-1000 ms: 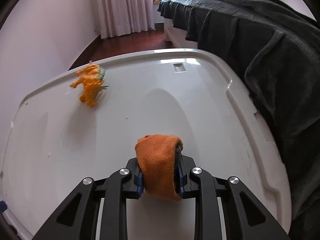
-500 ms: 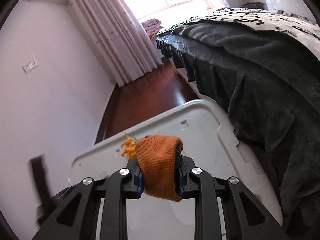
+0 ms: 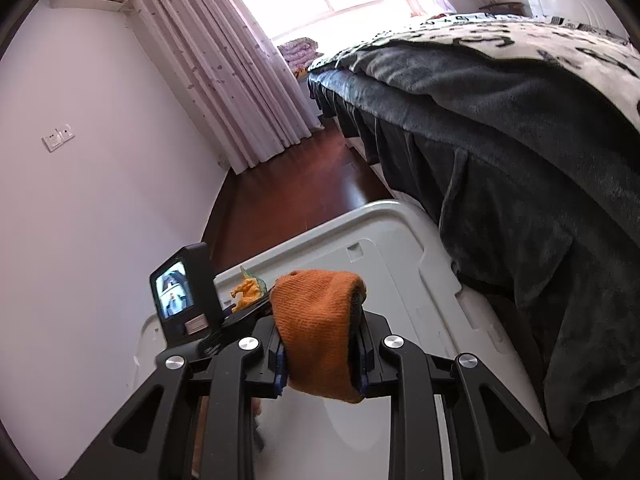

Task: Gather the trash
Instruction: 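Grasp the orange toy dinosaur with the left gripper and lift it, then drop the dinosaur into the bin with the left gripper while the right gripper drops the sock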

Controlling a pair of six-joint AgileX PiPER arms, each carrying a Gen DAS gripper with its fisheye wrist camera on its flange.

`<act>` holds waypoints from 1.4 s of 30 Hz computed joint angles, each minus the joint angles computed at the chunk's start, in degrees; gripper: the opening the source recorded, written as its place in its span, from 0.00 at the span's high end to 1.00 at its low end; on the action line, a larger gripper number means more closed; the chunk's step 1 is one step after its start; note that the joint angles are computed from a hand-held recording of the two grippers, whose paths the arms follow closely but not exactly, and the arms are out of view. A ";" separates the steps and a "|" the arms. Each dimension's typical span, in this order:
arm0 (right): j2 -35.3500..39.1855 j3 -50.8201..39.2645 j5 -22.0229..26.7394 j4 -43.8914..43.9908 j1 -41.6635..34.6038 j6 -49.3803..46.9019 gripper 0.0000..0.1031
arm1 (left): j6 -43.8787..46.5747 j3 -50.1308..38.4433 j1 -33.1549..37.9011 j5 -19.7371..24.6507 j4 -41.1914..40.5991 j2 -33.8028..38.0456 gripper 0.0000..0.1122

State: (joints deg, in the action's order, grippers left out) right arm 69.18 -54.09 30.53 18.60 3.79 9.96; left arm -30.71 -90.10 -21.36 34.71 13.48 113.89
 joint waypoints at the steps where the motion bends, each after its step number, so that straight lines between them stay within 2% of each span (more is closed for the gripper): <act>1: 0.02 0.02 0.20 0.48 -0.06 -0.25 0.76 | -2.64 0.16 -0.32 -0.67 2.49 0.68 0.26; 2: 0.10 0.03 0.27 0.89 -0.17 -0.55 0.76 | -5.51 1.10 -0.97 -1.61 6.23 0.52 0.26; 3: 0.18 -0.01 0.23 0.82 -0.14 -0.41 0.76 | -6.19 0.67 -1.58 -0.51 8.18 0.95 0.26; 4: 0.23 -0.09 0.13 0.47 0.07 0.01 0.76 | -6.90 0.77 -1.80 0.06 9.55 0.95 0.34; 5: 0.22 -0.18 0.16 0.33 0.18 0.24 0.76 | -6.88 1.25 -1.84 -0.47 10.00 0.60 0.47; 7: 0.32 -0.15 -0.02 0.17 0.44 0.50 0.76 | -4.79 1.94 -1.52 -1.53 9.31 0.04 0.51; 11: 0.95 -0.35 -0.04 -0.94 0.94 1.54 0.76 | 3.46 4.18 0.01 -3.49 3.85 -1.64 0.52; 14: 1.57 -0.65 -0.37 -3.84 1.93 3.97 0.76 | 5.71 6.49 1.17 -3.92 1.29 -3.62 0.52; 19: 3.78 -1.40 -0.31 -4.27 3.65 4.89 0.76 | 7.92 14.35 3.19 -6.22 0.16 -11.28 0.52; 22: 4.48 -1.91 -0.70 -5.51 5.52 6.27 0.76 | 8.48 20.13 4.75 -6.13 0.55 -18.17 0.52; 28: 6.14 -2.84 -0.88 -7.64 10.86 9.98 0.76 | 3.32 30.34 5.95 -1.89 7.63 -32.18 0.52; 33: 6.03 -2.91 -1.40 -16.53 19.33 19.00 0.76 | 2.14 37.49 6.24 3.87 10.28 -45.11 0.52; 36: 5.22 -2.27 -1.18 -21.54 25.03 24.56 0.76 | 5.18 40.09 7.90 7.41 8.17 -52.26 0.52; 42: 0.21 1.99 2.00 -43.59 40.19 47.14 0.76 | 18.15 42.95 17.53 12.76 -2.76 -63.83 0.52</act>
